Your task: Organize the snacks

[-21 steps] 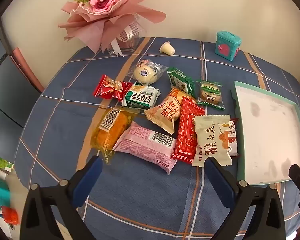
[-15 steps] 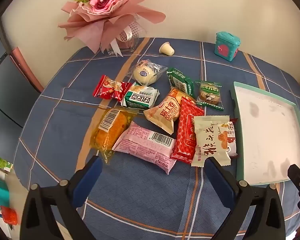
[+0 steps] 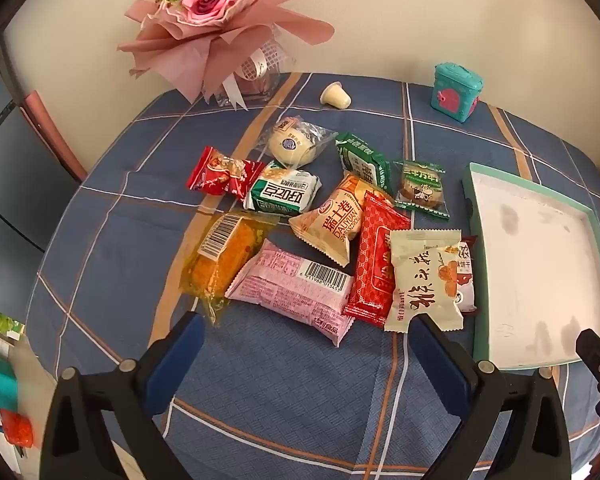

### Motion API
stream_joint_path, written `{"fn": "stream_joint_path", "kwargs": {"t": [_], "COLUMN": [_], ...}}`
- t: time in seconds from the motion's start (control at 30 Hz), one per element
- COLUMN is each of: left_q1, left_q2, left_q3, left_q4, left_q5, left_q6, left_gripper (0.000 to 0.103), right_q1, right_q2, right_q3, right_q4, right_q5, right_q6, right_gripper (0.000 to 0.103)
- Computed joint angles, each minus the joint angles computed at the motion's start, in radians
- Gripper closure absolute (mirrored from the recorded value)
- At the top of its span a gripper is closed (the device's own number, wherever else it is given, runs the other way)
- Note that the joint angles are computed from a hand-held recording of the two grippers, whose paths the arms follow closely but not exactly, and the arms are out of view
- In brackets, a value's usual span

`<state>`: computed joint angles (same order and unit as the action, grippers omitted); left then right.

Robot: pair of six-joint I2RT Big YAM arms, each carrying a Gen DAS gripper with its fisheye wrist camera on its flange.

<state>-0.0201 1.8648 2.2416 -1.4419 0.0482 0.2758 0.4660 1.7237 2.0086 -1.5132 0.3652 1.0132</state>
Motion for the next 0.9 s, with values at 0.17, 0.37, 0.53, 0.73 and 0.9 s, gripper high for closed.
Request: {"fn": "stream_joint_path", "kwargs": {"t": [0.17, 0.37, 0.53, 0.73, 0.9], "left_q1": [0.001, 0.002, 0.002, 0.002, 0.004], "left_q2": [0.002, 0.001, -0.001, -0.003, -0.007], "left_q3": [-0.001, -0.004, -0.008, -0.012, -0.021], "left_q4": [0.0, 0.001, 0.003, 0.005, 0.008], "left_q5": [-0.003, -0.003, -0.005, -0.005, -0.002], "left_q6": [-0.001, -0.001, -0.002, -0.001, -0.001], "left_gripper": [0.0, 0.0, 0.0, 0.0, 0.0], "right_q1": [0.001, 0.0, -0.001, 0.0, -0.001], "right_q2": [0.0, 0.004, 0.002, 0.004, 0.004], "right_q3": [0.002, 0.003, 0.002, 0.004, 0.005], "right_q4": [-0.002, -0.001, -0.001, -0.003, -0.005], "right_q5": [0.0, 0.0, 0.002, 0.002, 0.001], "right_q6": [0.001, 0.0, -0.001, 0.0, 0.0], "right_gripper": [0.0, 0.0, 0.0, 0.0, 0.0]}}
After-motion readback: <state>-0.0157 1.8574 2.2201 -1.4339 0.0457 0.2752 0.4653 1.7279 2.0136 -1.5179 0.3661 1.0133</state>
